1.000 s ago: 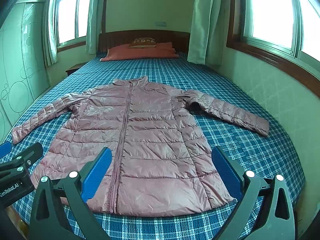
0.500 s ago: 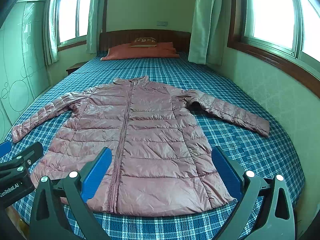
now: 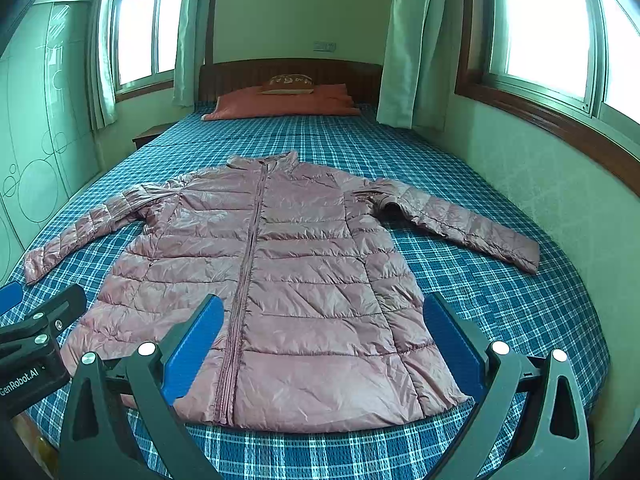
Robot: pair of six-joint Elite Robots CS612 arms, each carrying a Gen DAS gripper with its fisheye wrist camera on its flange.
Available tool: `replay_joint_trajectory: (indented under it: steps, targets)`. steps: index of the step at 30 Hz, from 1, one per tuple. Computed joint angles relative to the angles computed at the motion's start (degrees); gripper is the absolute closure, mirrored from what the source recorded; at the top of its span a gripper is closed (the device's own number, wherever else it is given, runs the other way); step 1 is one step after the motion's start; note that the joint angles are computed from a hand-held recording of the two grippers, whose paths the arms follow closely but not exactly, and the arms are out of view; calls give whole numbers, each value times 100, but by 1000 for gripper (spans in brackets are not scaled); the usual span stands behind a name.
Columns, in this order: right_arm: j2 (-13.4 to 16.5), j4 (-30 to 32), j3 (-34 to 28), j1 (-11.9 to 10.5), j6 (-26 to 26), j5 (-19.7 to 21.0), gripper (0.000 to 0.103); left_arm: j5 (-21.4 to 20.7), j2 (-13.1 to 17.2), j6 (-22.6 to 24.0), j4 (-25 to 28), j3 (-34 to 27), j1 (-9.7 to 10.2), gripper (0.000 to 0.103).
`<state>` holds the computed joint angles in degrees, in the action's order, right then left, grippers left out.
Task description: Fold large clothes
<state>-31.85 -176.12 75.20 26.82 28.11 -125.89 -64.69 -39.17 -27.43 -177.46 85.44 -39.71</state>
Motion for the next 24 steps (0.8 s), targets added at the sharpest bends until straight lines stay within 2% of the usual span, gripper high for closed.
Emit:
replay_joint_trajectory:
  steps: [20, 24]
  targets:
    - [9, 3, 12, -6, 18, 33, 4, -5, 7, -13, -8, 41, 4, 2]
    - [40, -11, 3, -44, 74, 156, 4, -110, 65, -81, -11, -33, 44, 2]
